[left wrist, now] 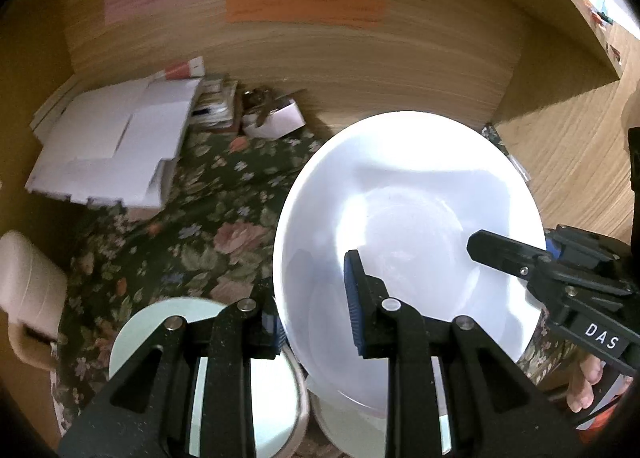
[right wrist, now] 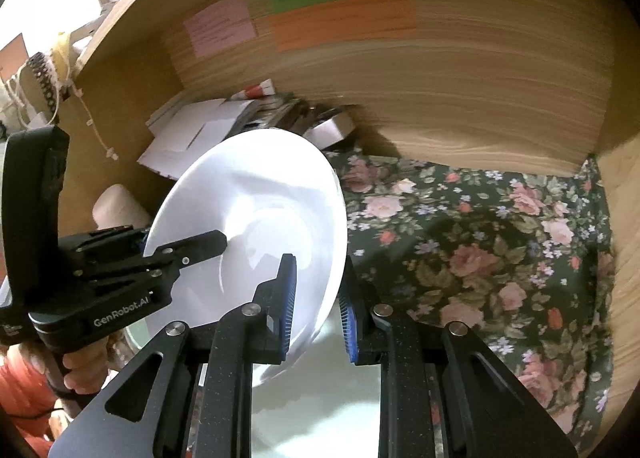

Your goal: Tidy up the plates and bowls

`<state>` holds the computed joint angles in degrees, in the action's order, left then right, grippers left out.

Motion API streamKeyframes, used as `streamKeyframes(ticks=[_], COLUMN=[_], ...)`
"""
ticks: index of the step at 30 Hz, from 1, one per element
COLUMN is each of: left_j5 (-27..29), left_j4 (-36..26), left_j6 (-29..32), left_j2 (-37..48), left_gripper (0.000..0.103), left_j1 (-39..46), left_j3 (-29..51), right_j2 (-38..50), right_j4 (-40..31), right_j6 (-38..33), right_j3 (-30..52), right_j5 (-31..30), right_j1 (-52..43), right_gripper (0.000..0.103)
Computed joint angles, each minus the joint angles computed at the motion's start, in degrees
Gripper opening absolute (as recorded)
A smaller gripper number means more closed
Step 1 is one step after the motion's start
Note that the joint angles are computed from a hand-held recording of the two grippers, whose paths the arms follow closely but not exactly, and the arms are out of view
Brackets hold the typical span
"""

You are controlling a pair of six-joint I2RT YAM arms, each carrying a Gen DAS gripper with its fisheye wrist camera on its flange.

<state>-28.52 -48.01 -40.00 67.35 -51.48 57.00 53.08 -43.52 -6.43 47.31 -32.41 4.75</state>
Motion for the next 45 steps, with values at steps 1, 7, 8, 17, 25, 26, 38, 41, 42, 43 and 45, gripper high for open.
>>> streamKeyframes(ticks=[1,7,8,17,25,26,38,41,42,43,45], left_j5=[-0.01,0.57,0.31,0.85,2.8,3.04,5.85,6.6,6.77,6.85,6.48], left_j4=[-0.56,-2.68,-3.0,-6.78,-11.36,-11.57,-14.89,-15.21,-15.25,-15.29,-15.16], left_j6=[-0.56,-2.72,-3.17,-6.05,-6.41,-6.25,-3.25,-2.62,-2.48,-2.39,-2.46], left_j2=[-1.11,-6.74,-7.57,-15.4,-22.84,-23.39,-30.5,-31.23,-31.36,-31.56,-31.33], left_gripper=[0.025,0.025,0.025,0.025,0.025,0.025,0.025,0.025,0.025,0.025,0.025], left_j1=[0.01,0.37,0.23,1.66,6.13,6.69,12.88,14.26,14.58,14.81,14.62], left_j3=[-0.81,-4.97,-5.74,-10.48,-14.34,-14.68,-18.29,-18.54,-18.56,-18.6,-18.55], right_j2=[-0.47,-2.0,-2.1,-0.87,3.85,4.45,11.45,12.45,12.65,12.88,13.14], right_j4=[0.19,1.93,2.2,5.58,10.01,10.42,14.03,14.54,14.64,14.71,14.57], right_j6=[0.81,4.84,5.42,10.71,14.86,15.23,18.35,18.72,18.86,18.89,18.7], right_j3=[-0.31,-2.14,-2.37,-3.49,-3.89,-3.84,-2.98,-2.81,-2.71,-2.6,-2.42], right_j5=[0.38,3.79,4.34,8.47,11.04,11.25,13.29,13.53,13.61,13.6,13.27], right_j1=[1.07,7.85,8.89,18.75,27.24,28.04,34.68,35.42,35.55,35.58,35.42], right_gripper=[0.019,0.019,0.019,0.019,0.019,0.019,0.019,0.019,0.02,0.02,0.02])
